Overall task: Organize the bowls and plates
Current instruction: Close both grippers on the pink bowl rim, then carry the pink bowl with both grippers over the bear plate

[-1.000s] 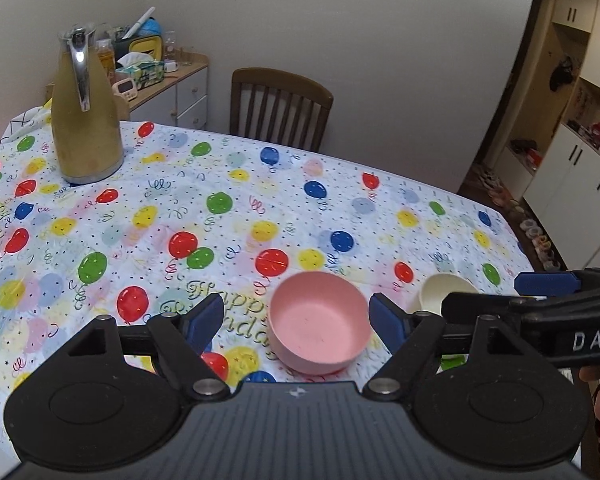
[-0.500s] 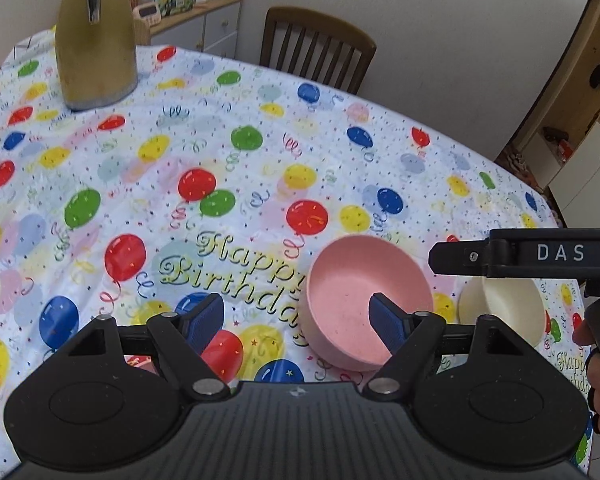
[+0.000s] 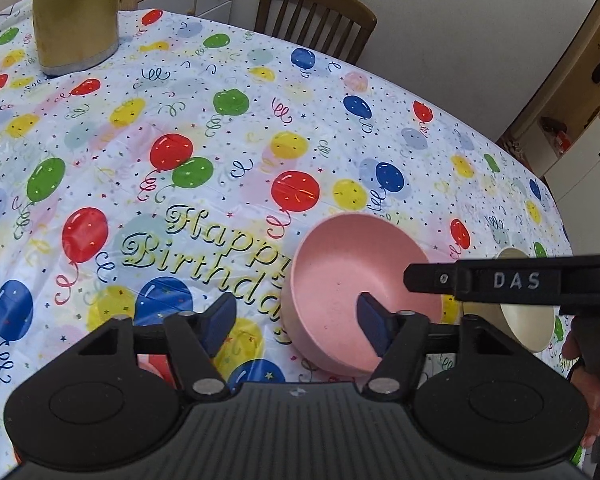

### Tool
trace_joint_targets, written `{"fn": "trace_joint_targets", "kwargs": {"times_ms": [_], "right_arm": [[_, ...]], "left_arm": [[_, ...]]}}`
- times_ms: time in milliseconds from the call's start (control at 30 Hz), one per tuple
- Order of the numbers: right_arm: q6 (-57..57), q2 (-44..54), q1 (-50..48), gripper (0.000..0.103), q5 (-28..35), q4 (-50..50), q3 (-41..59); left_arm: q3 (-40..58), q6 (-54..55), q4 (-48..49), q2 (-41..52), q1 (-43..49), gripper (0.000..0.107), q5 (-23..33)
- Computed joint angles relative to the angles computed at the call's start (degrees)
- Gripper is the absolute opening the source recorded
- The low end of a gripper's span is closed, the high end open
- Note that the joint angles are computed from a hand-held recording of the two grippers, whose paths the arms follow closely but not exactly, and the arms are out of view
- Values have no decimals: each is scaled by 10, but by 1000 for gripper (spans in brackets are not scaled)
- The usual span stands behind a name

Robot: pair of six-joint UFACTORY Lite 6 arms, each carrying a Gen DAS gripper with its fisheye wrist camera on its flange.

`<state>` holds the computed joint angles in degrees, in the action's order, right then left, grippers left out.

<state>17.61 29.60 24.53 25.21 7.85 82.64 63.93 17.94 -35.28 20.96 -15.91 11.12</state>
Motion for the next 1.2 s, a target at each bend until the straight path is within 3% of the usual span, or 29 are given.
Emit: {"fn": "trace_joint_targets", "kwargs": {"times_ms": [200,367,467,567,800,1200], "right_arm": [[-25,9,2,34,-6,19,-1],[-26,8,7,21,-15,20,-10],[21,5,16,14,-21,-28,-17],[71,3,24,6,-18,-79,-18],[143,-22,52,5,-4,-149,-36],[248,-123,135,6,36,-192,-107]], "left_arm": [[35,20,-33,34,-4,37,22],[50,-73,53,46,-15,28,13],[60,-180,165,54,-22,18,15],[64,-230,215,57,-24,13,19],[26,-250,239,12,-25,12,36],[-119,-229,250,-167,-5,12,86]]}}
